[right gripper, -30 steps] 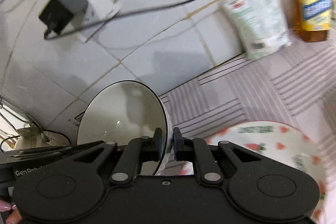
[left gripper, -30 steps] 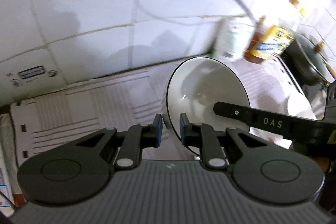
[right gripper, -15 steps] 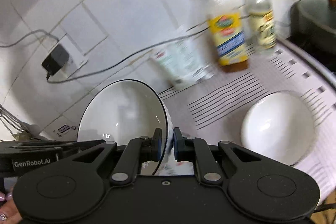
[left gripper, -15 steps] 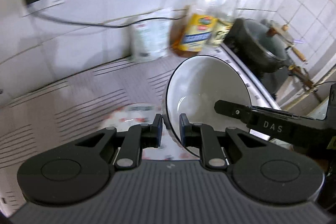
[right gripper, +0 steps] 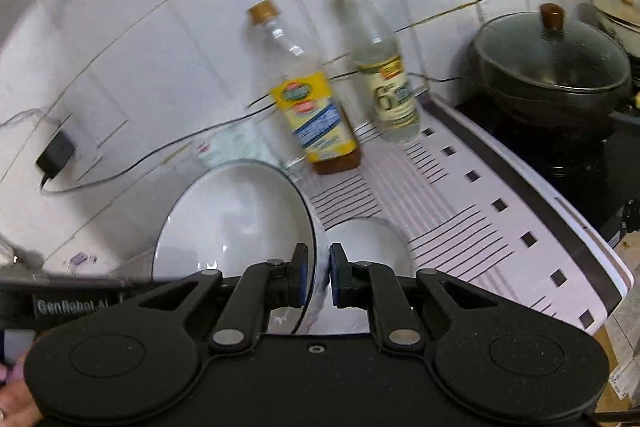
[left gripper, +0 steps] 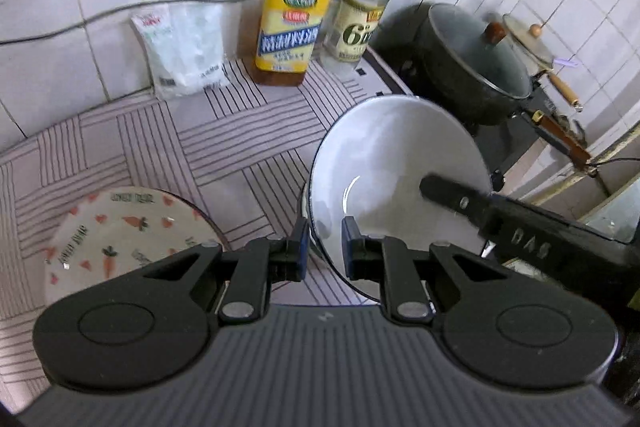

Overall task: Organize plates and bowls
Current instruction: 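Carry the third bowl with both grippers toward the bowl stack, then lower the third bowl onto the bowl stack and open both grippers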

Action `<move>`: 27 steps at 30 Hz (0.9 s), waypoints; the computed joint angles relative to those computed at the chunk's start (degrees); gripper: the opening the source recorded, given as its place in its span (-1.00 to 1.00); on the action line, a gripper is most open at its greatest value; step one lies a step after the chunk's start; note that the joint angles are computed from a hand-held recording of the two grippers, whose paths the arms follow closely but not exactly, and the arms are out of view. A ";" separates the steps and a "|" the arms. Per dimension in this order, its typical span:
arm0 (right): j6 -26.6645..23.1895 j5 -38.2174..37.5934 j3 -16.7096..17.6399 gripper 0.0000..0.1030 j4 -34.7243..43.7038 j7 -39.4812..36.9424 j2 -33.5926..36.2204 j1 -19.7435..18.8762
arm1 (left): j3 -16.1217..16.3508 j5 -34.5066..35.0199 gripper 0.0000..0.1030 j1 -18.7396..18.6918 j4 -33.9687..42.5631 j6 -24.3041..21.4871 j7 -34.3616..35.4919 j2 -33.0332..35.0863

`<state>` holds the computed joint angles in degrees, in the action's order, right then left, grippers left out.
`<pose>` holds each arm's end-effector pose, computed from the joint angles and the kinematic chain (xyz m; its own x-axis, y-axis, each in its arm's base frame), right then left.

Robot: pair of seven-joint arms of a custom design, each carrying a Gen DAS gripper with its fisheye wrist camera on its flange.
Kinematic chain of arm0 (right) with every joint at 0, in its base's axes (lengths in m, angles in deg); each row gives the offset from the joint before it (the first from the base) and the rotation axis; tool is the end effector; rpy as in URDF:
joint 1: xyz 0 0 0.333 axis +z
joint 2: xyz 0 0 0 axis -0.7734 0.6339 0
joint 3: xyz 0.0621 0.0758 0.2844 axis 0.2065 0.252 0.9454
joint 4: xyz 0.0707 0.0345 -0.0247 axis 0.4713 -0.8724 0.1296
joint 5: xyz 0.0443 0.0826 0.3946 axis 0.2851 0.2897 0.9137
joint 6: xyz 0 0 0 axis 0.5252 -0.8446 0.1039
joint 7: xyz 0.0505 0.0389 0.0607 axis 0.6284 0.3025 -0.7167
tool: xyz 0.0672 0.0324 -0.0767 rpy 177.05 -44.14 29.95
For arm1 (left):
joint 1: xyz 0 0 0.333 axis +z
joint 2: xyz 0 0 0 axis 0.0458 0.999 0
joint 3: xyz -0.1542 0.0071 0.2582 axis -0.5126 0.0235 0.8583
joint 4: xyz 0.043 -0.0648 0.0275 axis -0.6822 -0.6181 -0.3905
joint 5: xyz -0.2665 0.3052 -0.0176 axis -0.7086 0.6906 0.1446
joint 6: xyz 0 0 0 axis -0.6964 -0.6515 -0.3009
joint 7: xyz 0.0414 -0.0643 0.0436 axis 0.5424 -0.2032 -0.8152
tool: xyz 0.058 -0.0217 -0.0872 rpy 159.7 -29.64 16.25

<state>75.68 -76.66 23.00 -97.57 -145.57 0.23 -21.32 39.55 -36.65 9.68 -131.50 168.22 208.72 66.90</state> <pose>0.5883 0.3314 0.3762 -0.5209 -0.7404 -0.4248 -0.3281 0.6331 -0.7010 0.7542 -0.0333 0.4111 -0.7240 -0.6461 0.2416 -0.6551 0.5344 -0.5341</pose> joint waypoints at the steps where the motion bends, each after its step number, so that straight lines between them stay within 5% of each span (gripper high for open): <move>1: 0.83 0.18 -0.11 -0.72 -0.46 -0.45 -0.08 -0.44 | 0.21 0.30 -0.70 -0.62 -1.54 1.42 -0.71 -0.65; 8: 1.41 5.09 -0.09 -0.76 -0.82 -17.64 0.97 -2.52 | 1.89 5.53 -0.70 -4.98 -2.42 2.92 -8.51 -0.12; 18: 6.17 4.21 -1.46 -0.75 0.42 -32.03 3.38 -3.53 | 4.22 15.01 -0.64 -9.46 1.27 2.81 -19.78 2.71; 21: 7.03 4.10 -2.12 -0.75 0.94 -33.53 3.99 -3.18 | 4.72 18.42 -0.62 -10.83 -2.08 6.59 -20.23 0.86; 27: 8.28 2.20 -3.16 -0.74 1.25 -36.48 4.91 -2.94 | 4.47 19.86 -0.55 -11.07 6.33 -0.33 -24.87 6.13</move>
<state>83.96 -74.46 19.85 -96.32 -182.05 5.14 -24.25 44.02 -16.79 -1.39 -125.17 167.89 183.85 73.02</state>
